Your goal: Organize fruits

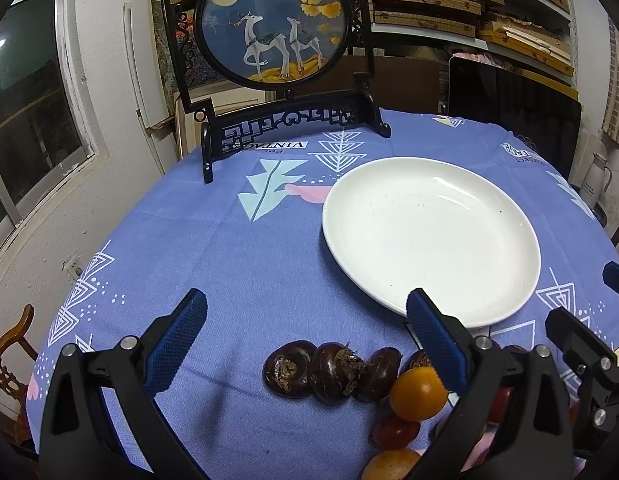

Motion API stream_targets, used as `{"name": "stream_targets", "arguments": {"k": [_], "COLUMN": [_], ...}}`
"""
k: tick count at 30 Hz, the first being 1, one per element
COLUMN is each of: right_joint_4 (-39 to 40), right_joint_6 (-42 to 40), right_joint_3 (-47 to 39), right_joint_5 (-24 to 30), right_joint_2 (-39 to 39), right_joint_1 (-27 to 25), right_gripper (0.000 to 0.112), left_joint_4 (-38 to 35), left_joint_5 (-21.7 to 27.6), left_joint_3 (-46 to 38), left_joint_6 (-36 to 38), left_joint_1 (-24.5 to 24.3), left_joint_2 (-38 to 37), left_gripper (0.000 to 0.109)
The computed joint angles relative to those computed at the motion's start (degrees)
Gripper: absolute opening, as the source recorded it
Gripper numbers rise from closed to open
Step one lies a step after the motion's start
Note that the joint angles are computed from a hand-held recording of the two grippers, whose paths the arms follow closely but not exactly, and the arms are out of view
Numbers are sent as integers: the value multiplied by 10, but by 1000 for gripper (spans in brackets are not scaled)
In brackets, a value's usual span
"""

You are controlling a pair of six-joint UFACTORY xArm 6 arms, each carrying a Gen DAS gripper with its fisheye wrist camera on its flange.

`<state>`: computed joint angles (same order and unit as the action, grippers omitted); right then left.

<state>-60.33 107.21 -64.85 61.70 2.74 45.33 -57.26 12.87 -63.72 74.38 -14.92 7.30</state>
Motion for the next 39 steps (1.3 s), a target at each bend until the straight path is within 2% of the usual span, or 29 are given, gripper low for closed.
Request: {"name": "stream_targets", "arguments": {"k": [4,8,11,13,20,23,26,29,32,35,38,39], "right_joint_4": [-31,-147,-194,-202,-145,-118,-77,-6,58,111,124,128], "right_joint_6": [33,139,183,182,141,111,39,-49,-87,-97,-87,-81], "right_joint_3": [18,60,83,93,118,124,127,142,164,200,218,222], "right_joint_5": [-4,31,51,33,-37,-59,-78,-42,-26,-38,-54,-66], "right_joint_2": [-15,-52,-78,-90,-118,-115,-113,-120,-136,-154,-162,-162], "right_joint_1": [7,44,63,61,35,35,46,79,95,99,93,86], "right_gripper": [100,100,100,100,100,100,100,100,100,100,99,94], "left_joint_4": [-7,-26,-34,-42,-32,-39,-46,-44,-37,-9,23,33], "left_joint_5": [0,5,10,14,42,62,88,146,182,211,233,241], "left_joint_3": [2,2,1,3,13,22,36,52,70,85,104,113], "left_joint_6": [9,30,38,46,52,83,123,163,196,202,191,188], "left_joint_1": [1,4,6,9,26,36,52,80,96,105,108,108], "left_joint_2": [-2,-6,-7,-9,-21,-32,-48,-71,-89,-100,-113,-119], "left_gripper": [98,98,98,98,98,98,98,98,98,98,98,98]}}
